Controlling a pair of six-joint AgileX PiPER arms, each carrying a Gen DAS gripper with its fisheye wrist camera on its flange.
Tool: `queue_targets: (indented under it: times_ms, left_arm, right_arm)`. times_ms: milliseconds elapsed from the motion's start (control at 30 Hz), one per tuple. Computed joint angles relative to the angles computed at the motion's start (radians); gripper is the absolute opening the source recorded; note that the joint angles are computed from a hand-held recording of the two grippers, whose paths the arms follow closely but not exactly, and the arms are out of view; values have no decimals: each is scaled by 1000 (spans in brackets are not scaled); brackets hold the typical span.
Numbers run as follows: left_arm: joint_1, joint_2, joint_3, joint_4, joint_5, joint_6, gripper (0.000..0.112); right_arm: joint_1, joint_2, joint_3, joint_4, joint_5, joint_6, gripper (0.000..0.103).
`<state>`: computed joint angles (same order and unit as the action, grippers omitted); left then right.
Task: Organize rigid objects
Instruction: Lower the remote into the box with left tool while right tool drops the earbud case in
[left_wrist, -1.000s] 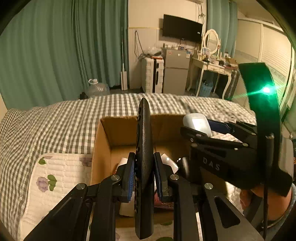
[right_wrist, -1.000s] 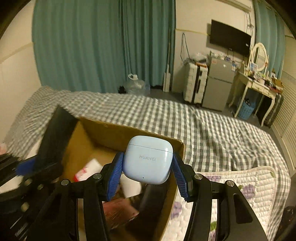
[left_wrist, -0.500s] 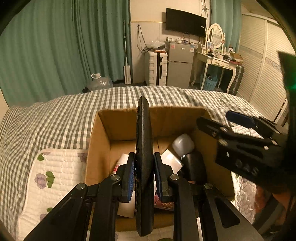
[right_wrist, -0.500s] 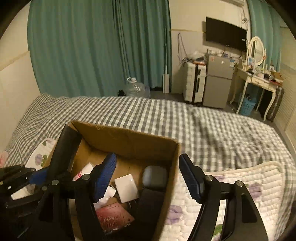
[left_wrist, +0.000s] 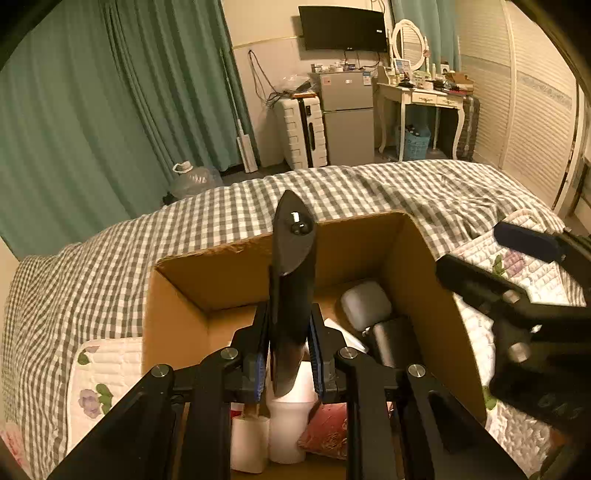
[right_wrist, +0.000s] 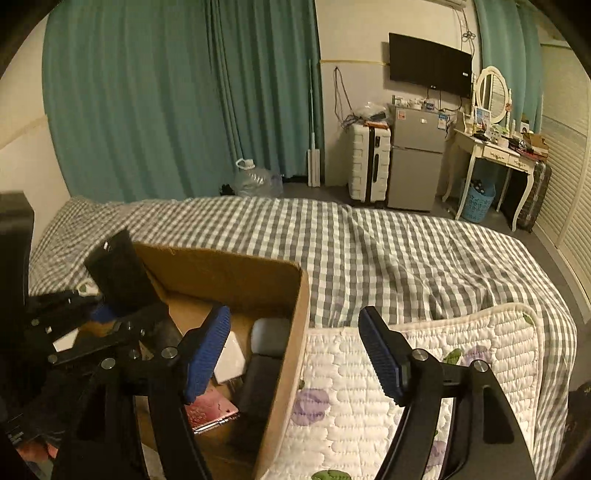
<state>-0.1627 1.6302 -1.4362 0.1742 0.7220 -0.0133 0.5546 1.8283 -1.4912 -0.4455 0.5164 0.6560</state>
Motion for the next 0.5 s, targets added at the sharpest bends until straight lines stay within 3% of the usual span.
queue_targets:
  times_ms: [67, 133, 167, 200, 300, 500]
  left_arm:
    - [1, 1, 4, -6, -10, 7, 23]
    - [2, 3, 3, -11, -2, 5, 34]
    - [1, 2, 4, -4, 2, -1, 52]
    - [2, -7, 15, 6, -7, -9, 60]
    - [5, -36, 38, 1, -18, 0, 60]
    - [25, -88, 38, 0, -22, -5, 60]
  right_arm:
    - [-2, 8, -3, 6, 7, -4, 72]
    - [-4, 10, -3, 10, 8, -2, 72]
    - [-6, 6, 3, 11, 5, 1, 72]
    - [-8, 0, 9, 7, 0, 9, 72]
    - [-11, -23, 37, -15, -21, 45, 77]
    - [7, -63, 76, -119, -27, 152, 77]
